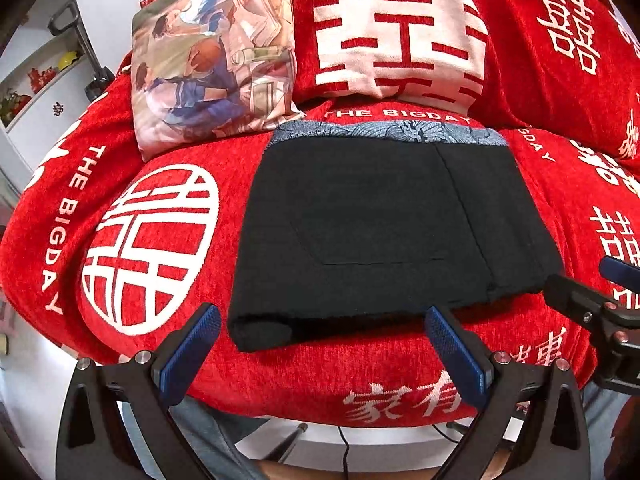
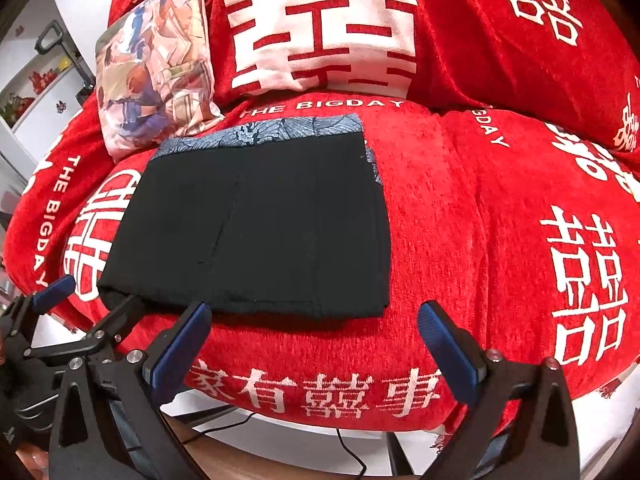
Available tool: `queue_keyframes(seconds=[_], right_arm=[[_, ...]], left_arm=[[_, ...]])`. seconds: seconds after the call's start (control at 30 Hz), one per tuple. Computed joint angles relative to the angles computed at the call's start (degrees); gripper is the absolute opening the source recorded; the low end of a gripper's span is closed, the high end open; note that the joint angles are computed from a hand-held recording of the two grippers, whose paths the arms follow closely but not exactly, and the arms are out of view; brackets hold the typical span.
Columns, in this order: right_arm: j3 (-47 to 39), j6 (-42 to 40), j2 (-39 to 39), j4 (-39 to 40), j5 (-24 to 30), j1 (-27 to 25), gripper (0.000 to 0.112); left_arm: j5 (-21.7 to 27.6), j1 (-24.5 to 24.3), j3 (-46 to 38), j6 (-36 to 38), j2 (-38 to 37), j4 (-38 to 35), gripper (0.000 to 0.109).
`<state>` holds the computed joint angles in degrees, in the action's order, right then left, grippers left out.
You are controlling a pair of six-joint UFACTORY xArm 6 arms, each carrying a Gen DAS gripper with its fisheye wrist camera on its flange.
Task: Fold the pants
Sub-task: 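Release the folded pants and withdraw both grippers open above them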
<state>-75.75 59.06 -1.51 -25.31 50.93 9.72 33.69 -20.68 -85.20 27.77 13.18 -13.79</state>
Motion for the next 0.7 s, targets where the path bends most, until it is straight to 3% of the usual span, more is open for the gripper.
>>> queue_keyframes(seconds=[0.3, 0.7], right_arm=[[-3.1, -0.2, 2.0, -3.4, 4.3, 1.5, 0.103], [-3.3, 0.1, 2.4, -3.4, 4.8, 1.5, 0.103]], left_arm=[[-0.9, -0.1, 0.8, 0.5, -0.6, 0.1, 0.103], [-1.7, -0.2, 1.6, 0.0, -0.8, 1.4, 0.103]])
